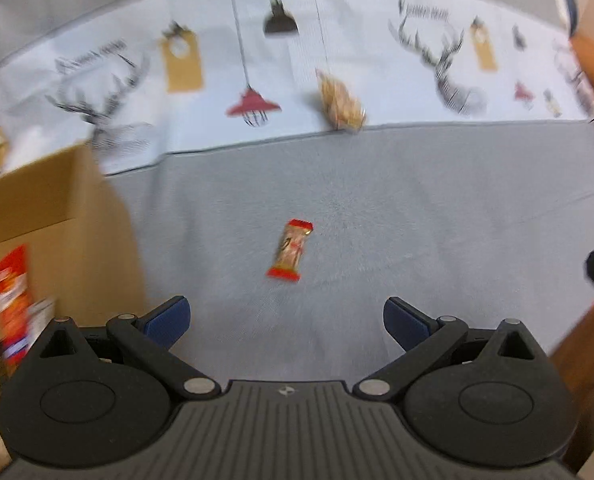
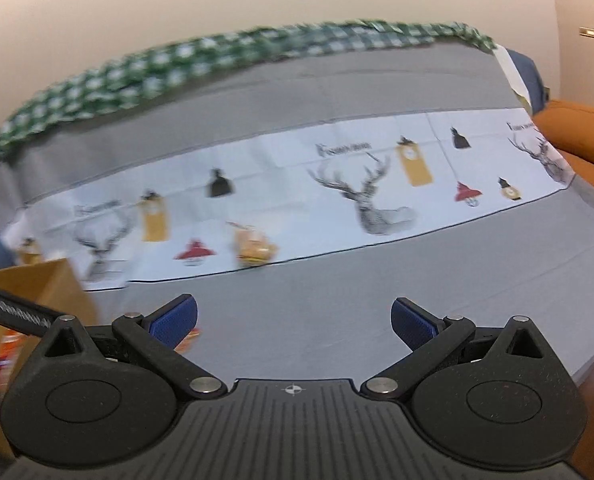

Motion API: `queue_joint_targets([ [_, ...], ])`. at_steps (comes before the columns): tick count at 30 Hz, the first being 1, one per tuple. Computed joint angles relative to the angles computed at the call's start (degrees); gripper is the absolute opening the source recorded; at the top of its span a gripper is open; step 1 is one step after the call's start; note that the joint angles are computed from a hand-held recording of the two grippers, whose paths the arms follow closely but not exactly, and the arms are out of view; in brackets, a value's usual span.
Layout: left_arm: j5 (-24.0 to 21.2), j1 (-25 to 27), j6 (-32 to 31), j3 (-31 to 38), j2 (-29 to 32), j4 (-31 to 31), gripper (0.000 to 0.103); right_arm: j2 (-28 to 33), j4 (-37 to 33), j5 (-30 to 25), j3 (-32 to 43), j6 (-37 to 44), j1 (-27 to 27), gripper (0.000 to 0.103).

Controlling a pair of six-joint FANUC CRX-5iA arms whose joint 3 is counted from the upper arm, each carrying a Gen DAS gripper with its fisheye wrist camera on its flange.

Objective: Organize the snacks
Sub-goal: 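Move the left tool toward the red candy while the right tool approaches the cracker bag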

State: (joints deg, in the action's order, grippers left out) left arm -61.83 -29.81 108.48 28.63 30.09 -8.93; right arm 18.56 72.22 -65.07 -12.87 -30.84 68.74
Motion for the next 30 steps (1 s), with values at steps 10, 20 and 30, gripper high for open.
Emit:
queue_joint_targets([
  [10, -13.7, 4.1, -4.1, 27.5, 24.6, 4.1, 0.103, 7.8, -4.0, 23.0, 3.3, 11.7, -19.5, 0.102],
  [20, -11.3, 6.9, -6.4, 26.8, 25.7, 4.7, 0.103, 26.8, 7.5, 37.0, 21.8, 24.8, -29.2, 0.102],
  [30, -10.4, 5.8, -6.3, 26.2, 25.2, 3.7, 0.101, 36.5, 3.5, 37.4, 37.6, 29.3, -30.3, 0.102],
])
